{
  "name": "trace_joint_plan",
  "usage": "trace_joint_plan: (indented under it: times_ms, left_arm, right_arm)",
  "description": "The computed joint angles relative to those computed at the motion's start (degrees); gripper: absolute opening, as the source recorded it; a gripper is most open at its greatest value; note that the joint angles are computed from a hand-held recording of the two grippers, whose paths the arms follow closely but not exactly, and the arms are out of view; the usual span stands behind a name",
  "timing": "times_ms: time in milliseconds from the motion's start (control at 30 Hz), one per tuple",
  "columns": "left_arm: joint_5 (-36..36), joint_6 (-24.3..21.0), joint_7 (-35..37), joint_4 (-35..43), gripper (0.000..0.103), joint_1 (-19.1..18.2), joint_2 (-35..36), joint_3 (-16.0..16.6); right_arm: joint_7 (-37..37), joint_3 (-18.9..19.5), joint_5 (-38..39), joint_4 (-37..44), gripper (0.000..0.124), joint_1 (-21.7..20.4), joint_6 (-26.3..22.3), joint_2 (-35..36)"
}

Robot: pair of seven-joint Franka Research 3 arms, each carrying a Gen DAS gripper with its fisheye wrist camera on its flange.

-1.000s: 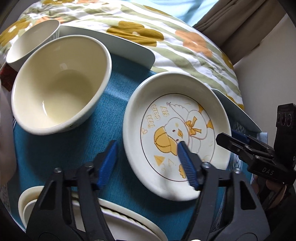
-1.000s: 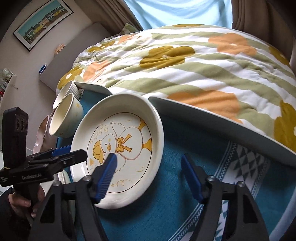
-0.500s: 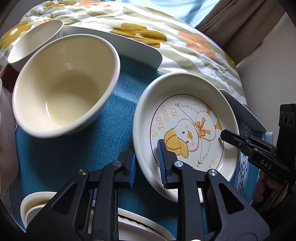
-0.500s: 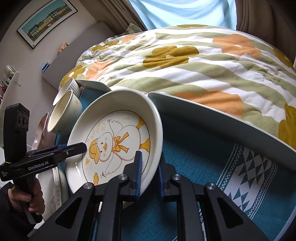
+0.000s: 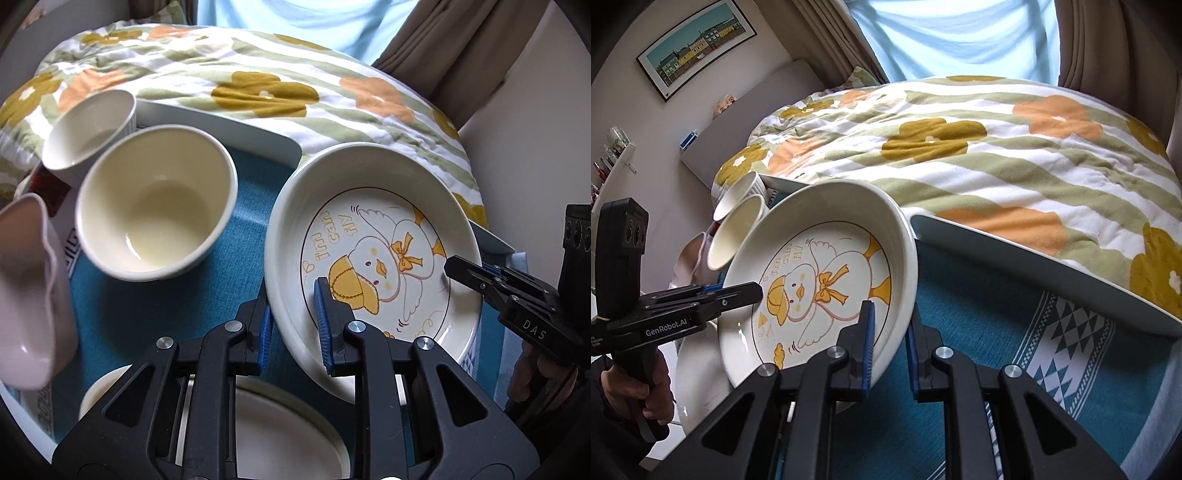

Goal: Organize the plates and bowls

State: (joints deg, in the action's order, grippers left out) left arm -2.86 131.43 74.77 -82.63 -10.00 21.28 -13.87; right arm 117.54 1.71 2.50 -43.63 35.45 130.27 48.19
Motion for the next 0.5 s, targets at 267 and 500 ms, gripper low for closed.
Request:
trace_joint_plan:
  times_ms: [267,500]
  left_arm:
    - [-7.07,-1.67,10.79,-7.31,0.019,3.9,-9.38,-0.34]
    - [-15.55,-6.2,25.16,-14.61,0.019,6.45,-16.53,2.42]
  right_arm:
    - [12.4,-3.22,-6.68,-3.45,0.014,7.03,-1.8,-5.58]
    - [27.3,-4.84,-13.34,4.53,0.014,14.27,-10.22,-2.18]
